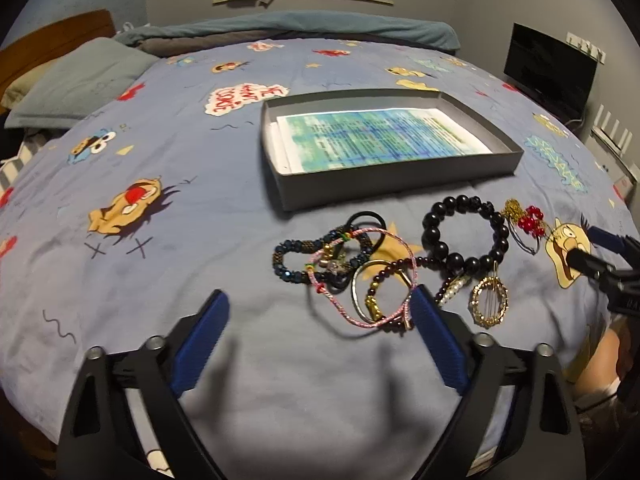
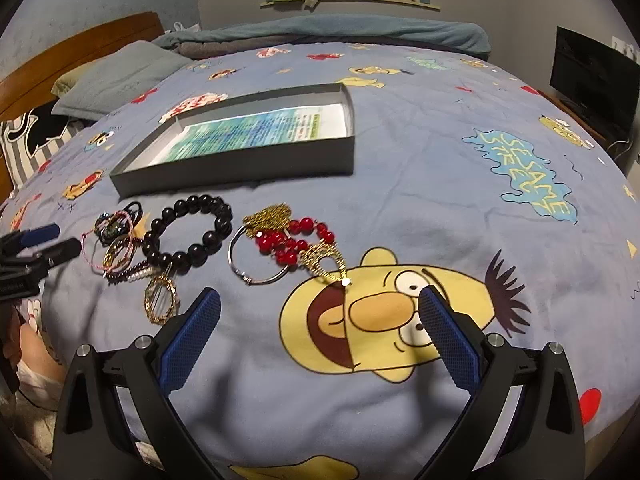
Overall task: Organize jewelry
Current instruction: 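Grasp the pink string bracelet with the left tool while the right tool grasps the red-bead gold-tassel pendant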
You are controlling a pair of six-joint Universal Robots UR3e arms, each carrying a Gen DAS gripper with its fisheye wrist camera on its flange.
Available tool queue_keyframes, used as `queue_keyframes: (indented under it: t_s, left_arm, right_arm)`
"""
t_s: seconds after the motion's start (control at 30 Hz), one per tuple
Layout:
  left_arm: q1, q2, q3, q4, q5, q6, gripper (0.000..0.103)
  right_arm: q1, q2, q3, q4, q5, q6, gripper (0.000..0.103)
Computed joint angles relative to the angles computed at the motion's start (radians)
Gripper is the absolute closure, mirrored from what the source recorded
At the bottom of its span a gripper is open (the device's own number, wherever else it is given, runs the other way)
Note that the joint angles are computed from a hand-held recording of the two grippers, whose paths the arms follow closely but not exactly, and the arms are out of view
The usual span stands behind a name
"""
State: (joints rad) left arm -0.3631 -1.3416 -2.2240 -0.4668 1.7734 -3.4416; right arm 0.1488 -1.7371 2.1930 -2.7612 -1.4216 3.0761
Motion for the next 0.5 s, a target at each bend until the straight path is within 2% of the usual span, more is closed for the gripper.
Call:
queue_keyframes:
  t_s: [0.03, 0.1, 0.23, 0.37, 0.5]
  left_arm:
    - [0.004, -0.003, 0.001, -0.005, -0.009, 0.005, 0.029]
    - [0.008, -0.009, 0.005, -0.013, -0.024, 0.016, 0.038]
    - [0.002, -0.019, 0.006, -0.007, -0.035, 0.033, 0.049]
    - [0.006, -0.027, 0.012, -0.014, -0.045, 0.048, 0.062]
    - [0.011, -0.032, 0.012, -0.013, -0.050, 0.057, 0.068]
  right_arm:
    - [-0.003, 0.002, -0.004, 0.003, 0.001, 0.002, 0.019]
    - [-0.011, 0.009, -0.016, 0.015, 0.009, 0.005, 0.026]
    - [-0.039, 0.011, -0.023, 0.044, 0.052, 0.002, 0.041]
    - [-0.066, 0.018, -0.031, 0.081, 0.097, 0.005, 0.048]
    - [-0.074, 0.031, -0.040, 0.101, 0.125, 0.005, 0.053]
